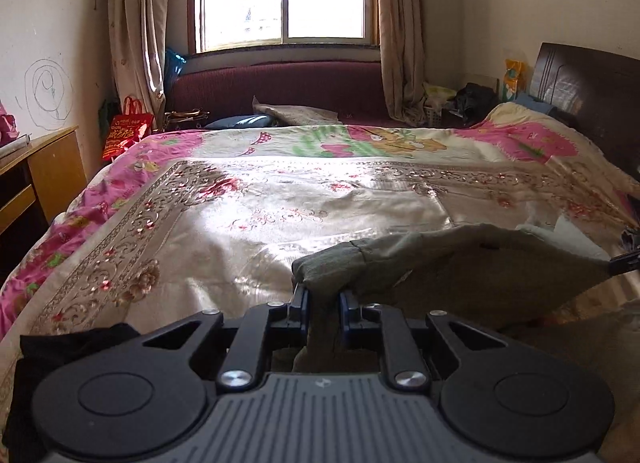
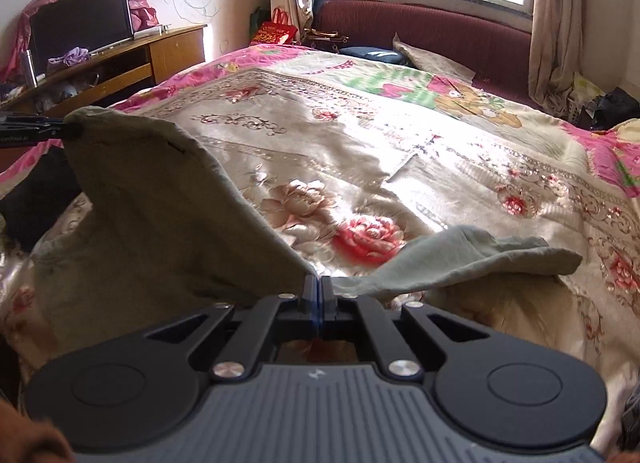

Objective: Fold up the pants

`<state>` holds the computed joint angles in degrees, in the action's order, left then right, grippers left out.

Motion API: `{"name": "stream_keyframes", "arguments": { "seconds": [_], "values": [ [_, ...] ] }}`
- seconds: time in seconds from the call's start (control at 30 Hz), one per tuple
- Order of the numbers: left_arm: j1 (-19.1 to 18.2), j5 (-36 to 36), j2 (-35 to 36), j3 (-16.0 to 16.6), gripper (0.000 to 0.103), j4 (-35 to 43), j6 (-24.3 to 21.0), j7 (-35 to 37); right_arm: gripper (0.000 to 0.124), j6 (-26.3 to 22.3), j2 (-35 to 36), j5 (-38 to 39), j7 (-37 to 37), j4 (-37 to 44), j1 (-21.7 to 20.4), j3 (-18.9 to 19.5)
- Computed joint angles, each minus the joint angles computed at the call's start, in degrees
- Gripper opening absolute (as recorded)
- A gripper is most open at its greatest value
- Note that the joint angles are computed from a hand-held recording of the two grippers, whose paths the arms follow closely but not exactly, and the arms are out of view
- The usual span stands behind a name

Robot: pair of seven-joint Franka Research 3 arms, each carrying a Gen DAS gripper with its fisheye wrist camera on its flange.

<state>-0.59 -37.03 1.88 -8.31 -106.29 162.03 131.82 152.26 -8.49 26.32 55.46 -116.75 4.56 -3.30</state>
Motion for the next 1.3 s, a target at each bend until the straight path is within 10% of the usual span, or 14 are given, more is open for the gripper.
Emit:
{"name": "stream_keyframes", "arguments": {
  "seconds": [0.3, 0.53, 0.63, 0.93, 1.03, 1.2, 1.3],
  "values": [
    [-1.5, 14.3, -9.8, 3.2, 0.028, -20.8, 2.4, -15.0, 0.002, -3.9, -14.2, -9.0, 11.7, -20.7, 0.4, 5.9],
    [-10.2, 13.2, -11.6, 8.5, 0.030, -24.9, 11.6, -7.3, 0.008, 5.5, -14.8, -18.9, 12.8, -22.4, 2.9, 8.3],
    [-15.9, 4.0, -10.4, 12.7, 0.050, -21.8, 6.9, 4.6, 0.018, 8.8, -11.6, -19.6, 10.1, -20.0, 5.2, 8.2],
    [-7.3, 8.9, -5.3, 5.5, 0.057, -18.4, 3.2, -2.1, 0.028, 15.1, -2.0, -19.1, -3.9, -15.1, 11.8, 6.9],
    [-5.7, 9.3, -3.7, 4.1, 0.036, -16.0, 1.5, -2.2, 0.029, 17.1, 0.5, -21.7, -6.1, -14.0, 11.3, 8.2],
    [-3.6, 2.8, -4.1, 3.2, 0.029, -14.0, -0.1, 0.9, 0.029, 25.5, 1.3, -39.4, 1.6, -15.7, 5.2, 12.5],
    [-3.2, 1.0, -5.2, 3.5, 0.028, -14.2, 0.1, 1.6, 0.034, 28.7, 0.2, -36.3, -4.5, -18.0, 8.5, 10.1]
  ]
}}
